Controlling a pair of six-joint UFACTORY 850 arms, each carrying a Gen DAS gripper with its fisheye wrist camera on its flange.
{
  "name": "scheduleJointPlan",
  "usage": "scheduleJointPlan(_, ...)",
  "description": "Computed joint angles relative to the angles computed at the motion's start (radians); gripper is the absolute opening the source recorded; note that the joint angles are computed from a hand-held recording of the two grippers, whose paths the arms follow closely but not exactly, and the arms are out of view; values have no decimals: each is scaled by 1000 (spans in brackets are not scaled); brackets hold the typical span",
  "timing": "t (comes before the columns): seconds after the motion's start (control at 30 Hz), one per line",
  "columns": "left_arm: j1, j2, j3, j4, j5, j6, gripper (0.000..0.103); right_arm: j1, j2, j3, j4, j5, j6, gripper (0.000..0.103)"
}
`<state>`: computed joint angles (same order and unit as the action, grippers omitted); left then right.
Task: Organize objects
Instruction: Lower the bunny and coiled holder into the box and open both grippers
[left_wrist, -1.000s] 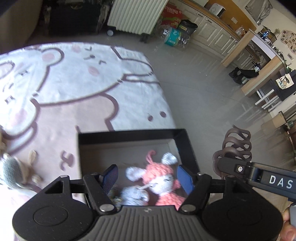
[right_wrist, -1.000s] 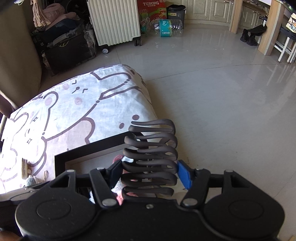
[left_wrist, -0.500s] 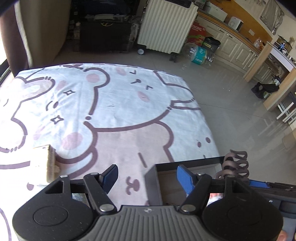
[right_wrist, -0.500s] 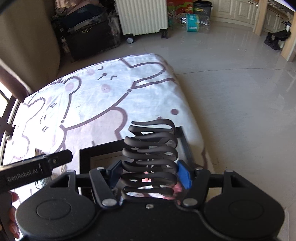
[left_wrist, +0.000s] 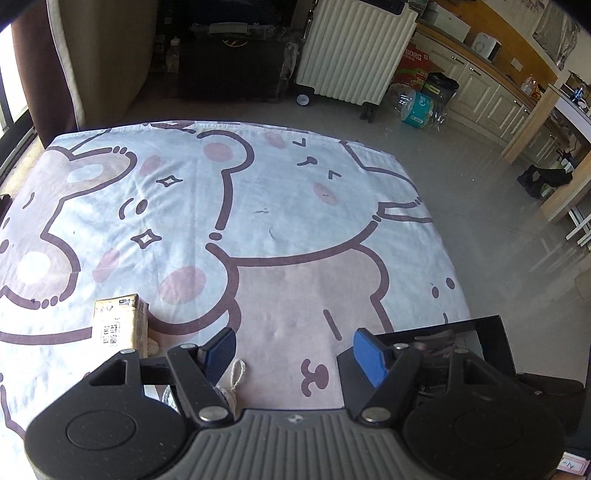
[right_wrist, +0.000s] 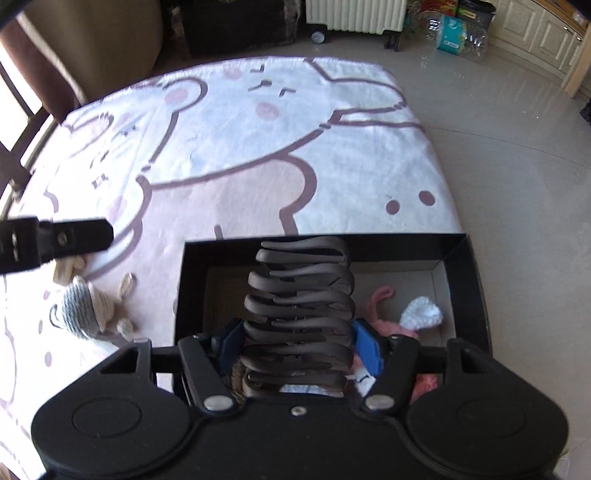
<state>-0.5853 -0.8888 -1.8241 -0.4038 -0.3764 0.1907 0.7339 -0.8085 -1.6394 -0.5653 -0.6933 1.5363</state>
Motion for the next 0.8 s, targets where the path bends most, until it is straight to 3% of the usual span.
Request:
scheduleJointPlan(0.2, -13, -13, -18, -32, -26, 64, 71, 3, -18, -4, -51, -1, 46, 66)
scheduleJointPlan(0.33, -27, -7, -12, -36, -29, 121, 71, 1, 1, 23, -75, 16, 103, 79)
scheduleJointPlan(0.5, -41, 9, 8, -31, -21, 158, 71, 5, 55, 86, -113, 23, 160, 78)
scheduleJointPlan(0.6, -45, 16, 16, -47, -21, 169, 71, 8, 103, 147, -169, 45, 252, 62)
scheduleJointPlan(0.67, -49, 21, 22, -56, -19, 180, 71, 7, 136, 193, -225, 76, 363, 36)
scheduleJointPlan(0.73, -52, 23, 25, -55, -18, 187, 71, 4, 158, 225, -283, 112, 460, 26)
scheduleJointPlan(0.8, -54, 23, 25, -50, -17, 191, 71, -1, 158, 228, -292, 139, 475, 23)
